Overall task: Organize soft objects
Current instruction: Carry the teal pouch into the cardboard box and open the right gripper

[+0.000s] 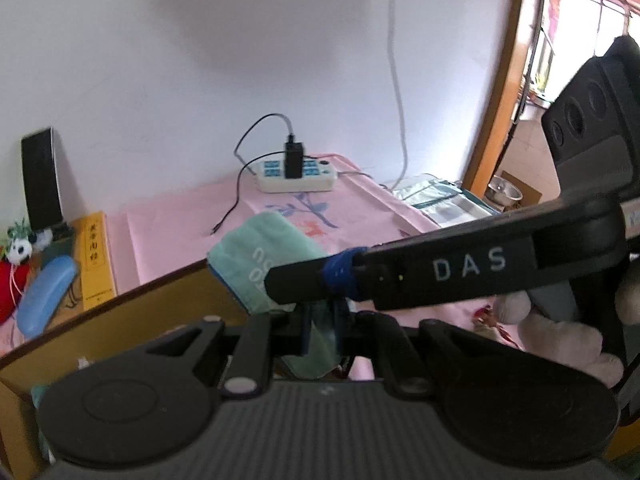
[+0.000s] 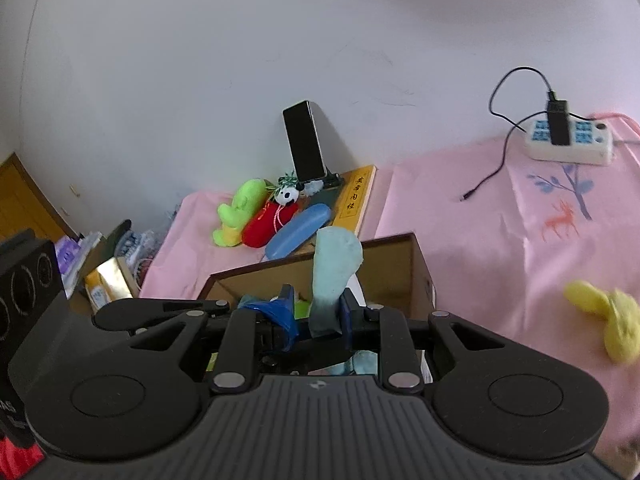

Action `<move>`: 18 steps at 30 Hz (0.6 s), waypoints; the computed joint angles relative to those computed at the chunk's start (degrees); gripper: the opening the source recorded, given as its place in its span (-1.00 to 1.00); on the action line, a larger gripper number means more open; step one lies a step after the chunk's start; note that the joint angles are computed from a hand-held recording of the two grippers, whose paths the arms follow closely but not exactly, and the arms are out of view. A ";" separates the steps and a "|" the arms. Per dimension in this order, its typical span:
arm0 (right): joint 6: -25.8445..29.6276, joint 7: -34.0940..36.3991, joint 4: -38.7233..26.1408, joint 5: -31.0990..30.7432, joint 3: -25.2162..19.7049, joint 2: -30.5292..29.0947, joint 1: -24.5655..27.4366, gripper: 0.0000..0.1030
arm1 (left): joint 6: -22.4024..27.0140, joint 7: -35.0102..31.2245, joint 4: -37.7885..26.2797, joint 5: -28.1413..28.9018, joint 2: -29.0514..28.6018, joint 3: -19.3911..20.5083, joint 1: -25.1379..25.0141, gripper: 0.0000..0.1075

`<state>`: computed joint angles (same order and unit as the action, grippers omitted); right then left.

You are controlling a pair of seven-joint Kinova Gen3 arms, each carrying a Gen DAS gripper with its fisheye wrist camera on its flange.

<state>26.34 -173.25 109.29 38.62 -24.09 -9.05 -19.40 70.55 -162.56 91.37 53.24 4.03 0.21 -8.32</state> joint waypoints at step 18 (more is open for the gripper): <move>8.75 -2.46 -7.25 7.54 10.50 13.63 -12.36 -0.80 | -1.16 15.02 -10.80 -10.26 14.46 6.07 -0.33 -0.73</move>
<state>35.09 -175.71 102.04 46.16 -13.59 4.58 -31.76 69.39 -147.54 80.56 42.97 18.49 6.28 -8.65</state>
